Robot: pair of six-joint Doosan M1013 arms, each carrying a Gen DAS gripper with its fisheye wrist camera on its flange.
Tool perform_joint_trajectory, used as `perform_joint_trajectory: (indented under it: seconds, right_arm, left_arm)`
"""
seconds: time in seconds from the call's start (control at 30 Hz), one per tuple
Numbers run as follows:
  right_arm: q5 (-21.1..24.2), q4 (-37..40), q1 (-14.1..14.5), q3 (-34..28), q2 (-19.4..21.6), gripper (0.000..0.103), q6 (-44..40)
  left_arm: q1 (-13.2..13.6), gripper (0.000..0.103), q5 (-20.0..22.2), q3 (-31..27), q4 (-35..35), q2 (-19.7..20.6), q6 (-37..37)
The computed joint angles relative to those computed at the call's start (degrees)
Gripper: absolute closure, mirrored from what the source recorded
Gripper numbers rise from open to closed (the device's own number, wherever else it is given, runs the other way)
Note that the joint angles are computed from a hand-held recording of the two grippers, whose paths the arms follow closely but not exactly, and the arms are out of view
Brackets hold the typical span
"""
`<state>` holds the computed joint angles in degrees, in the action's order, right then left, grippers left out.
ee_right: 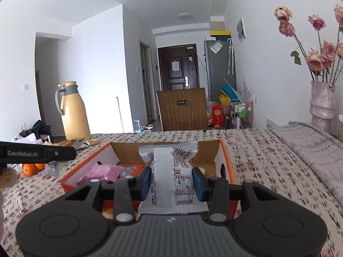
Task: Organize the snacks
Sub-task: 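Carry the white packet and cracker packet over the box with both grippers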
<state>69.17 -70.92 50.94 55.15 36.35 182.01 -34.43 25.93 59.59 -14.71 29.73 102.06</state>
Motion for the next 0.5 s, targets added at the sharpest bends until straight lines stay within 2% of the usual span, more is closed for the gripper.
perform_joint_trajectory:
  seconds: [0.5]
  right_arm:
    - [-5.09,1.15,-4.44,-4.46,2.57,0.063,-3.58]
  left_arm:
    - [-0.65,0.062,4.85,-13.11,7.1,8.2,-8.64]
